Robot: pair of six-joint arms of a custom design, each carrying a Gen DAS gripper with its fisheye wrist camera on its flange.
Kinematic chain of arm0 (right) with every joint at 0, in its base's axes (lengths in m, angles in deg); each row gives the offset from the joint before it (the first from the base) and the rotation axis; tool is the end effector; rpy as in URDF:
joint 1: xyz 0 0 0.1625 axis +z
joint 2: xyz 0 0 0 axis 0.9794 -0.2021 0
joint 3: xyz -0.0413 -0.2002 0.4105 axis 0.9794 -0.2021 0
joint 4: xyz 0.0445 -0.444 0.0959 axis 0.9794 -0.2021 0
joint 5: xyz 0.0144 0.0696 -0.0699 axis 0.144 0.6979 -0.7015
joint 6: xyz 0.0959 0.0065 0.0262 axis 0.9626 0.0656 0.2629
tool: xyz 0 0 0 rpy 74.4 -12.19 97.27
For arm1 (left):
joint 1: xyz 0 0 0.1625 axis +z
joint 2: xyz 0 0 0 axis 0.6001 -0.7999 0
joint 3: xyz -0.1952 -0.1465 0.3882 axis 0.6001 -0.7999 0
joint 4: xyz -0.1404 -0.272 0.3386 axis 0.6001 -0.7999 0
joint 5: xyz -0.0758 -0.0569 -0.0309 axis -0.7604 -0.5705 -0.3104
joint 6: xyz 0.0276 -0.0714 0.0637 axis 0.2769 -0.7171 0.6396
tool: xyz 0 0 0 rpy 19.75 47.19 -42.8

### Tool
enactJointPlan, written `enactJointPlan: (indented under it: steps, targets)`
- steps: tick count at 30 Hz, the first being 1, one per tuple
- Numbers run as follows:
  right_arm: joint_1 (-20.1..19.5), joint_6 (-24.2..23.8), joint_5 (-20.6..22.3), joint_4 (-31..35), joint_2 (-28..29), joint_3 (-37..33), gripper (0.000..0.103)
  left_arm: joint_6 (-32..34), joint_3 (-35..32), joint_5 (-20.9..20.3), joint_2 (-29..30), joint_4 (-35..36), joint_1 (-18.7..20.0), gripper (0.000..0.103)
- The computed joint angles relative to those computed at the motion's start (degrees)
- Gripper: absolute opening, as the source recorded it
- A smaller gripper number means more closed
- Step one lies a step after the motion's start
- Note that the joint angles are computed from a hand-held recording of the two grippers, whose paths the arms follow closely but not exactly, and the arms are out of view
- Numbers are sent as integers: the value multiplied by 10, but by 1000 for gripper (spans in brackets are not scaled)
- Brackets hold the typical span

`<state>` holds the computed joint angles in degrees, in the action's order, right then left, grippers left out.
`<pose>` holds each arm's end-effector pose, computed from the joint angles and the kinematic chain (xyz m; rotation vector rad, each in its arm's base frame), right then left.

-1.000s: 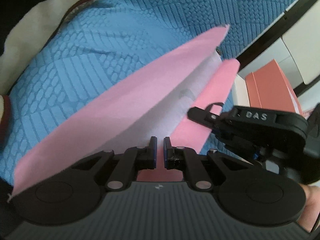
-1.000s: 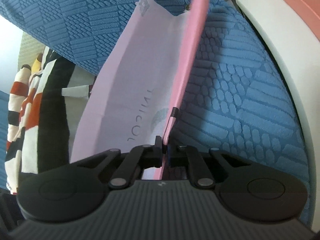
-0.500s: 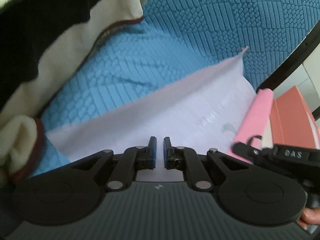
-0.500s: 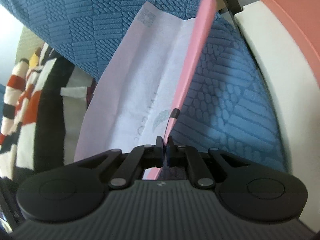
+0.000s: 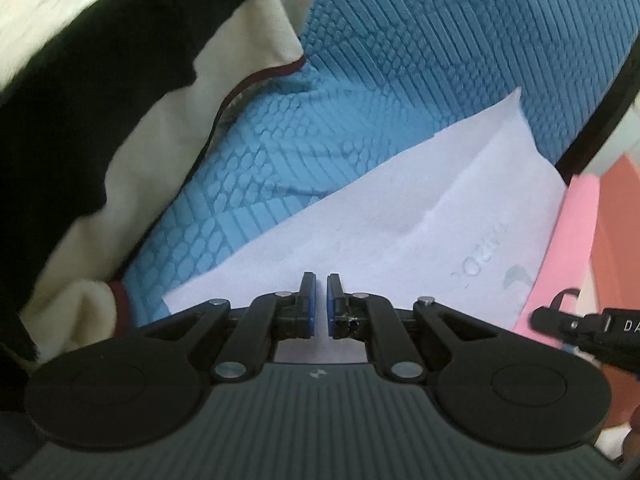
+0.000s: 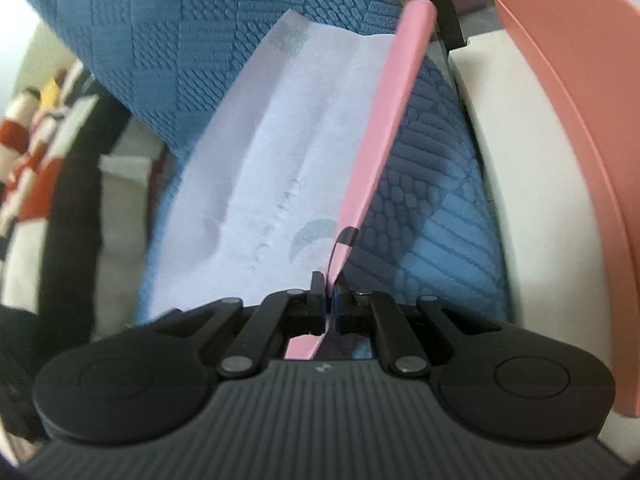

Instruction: Organize objects

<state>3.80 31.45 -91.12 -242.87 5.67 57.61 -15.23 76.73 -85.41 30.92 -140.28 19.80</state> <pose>0.0041 -0.6634 0.2170 -0.3959 -2.5096 0.9930 -0.2461 -0.7495 -0.0359 0.1126 2.4214 -0.7582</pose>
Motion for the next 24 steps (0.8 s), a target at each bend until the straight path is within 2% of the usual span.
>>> enactJointPlan:
  steps: [2, 3, 10, 13, 19, 24]
  targets:
    - [7, -13, -24, -14, 6, -4, 7, 8, -9, 9, 2, 26, -1, 9]
    - [6, -15, -19, -21, 6, -3, 6, 8, -8, 6, 0, 31, -2, 9]
    - [-18, 28, 70, 7, -17, 6, 6, -1, 1, -36, -20, 54, -3, 9]
    - [-23, 41, 92, 18, -21, 7, 6, 12, 5, -49, -26, 43, -7, 9]
    - [-26, 47, 124, 26, -22, 7, 6, 67, 18, -106, -34, 9, -11, 9]
    - [-25, 53, 136, 34, -19, 5, 6, 88, 27, -154, -34, -20, -8, 9]
